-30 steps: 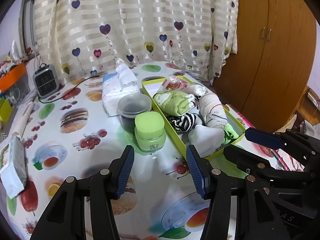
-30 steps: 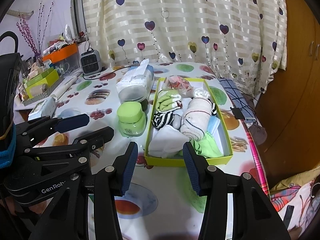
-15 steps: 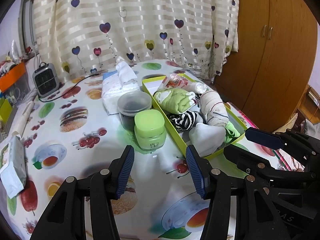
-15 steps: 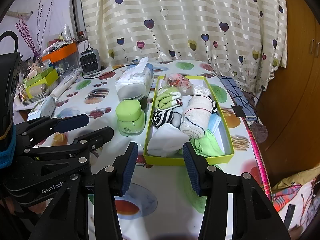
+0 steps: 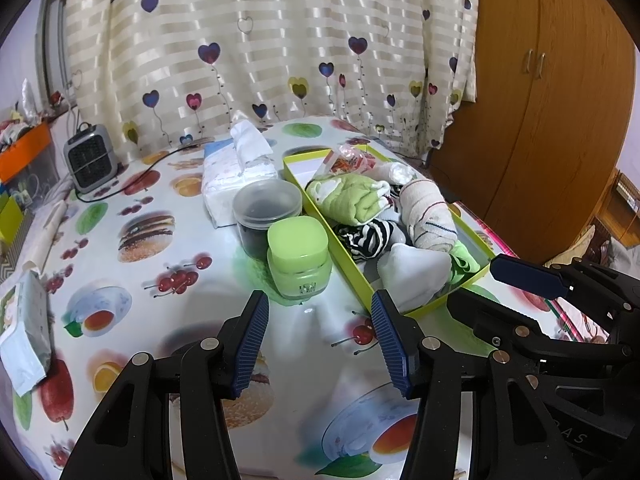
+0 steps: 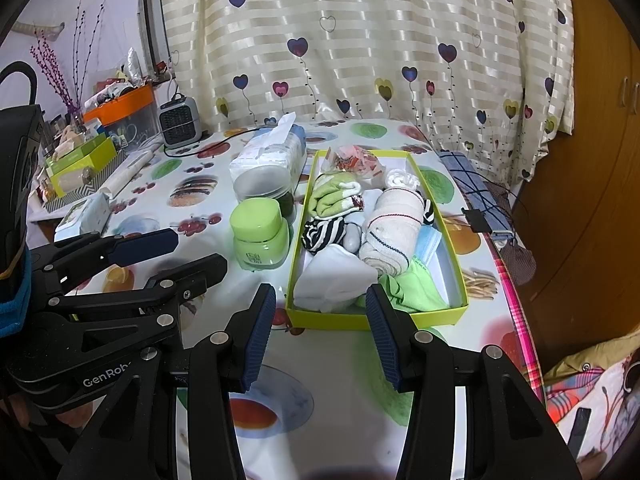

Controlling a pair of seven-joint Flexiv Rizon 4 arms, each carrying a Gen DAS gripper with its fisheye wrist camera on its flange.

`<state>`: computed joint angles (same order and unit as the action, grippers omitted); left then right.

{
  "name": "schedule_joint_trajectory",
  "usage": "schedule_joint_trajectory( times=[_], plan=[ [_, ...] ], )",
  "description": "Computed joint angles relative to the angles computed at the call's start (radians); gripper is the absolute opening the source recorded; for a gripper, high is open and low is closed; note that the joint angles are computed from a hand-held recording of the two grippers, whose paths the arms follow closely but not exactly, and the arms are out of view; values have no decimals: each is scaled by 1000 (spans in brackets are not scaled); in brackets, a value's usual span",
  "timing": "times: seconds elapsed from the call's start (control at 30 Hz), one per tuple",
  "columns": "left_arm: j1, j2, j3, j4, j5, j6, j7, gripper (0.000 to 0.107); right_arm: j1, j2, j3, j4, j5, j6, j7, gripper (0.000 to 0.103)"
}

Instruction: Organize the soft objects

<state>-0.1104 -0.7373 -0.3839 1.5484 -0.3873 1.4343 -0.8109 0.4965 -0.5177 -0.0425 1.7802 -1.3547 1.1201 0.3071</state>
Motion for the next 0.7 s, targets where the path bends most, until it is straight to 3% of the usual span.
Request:
schedule_joint_trajectory(
  times=[0.7],
  plan=[
    [-3,0,5,-4,3,-6,-4,51,0,1,0,-1,7,-1,-7,48]
  ],
)
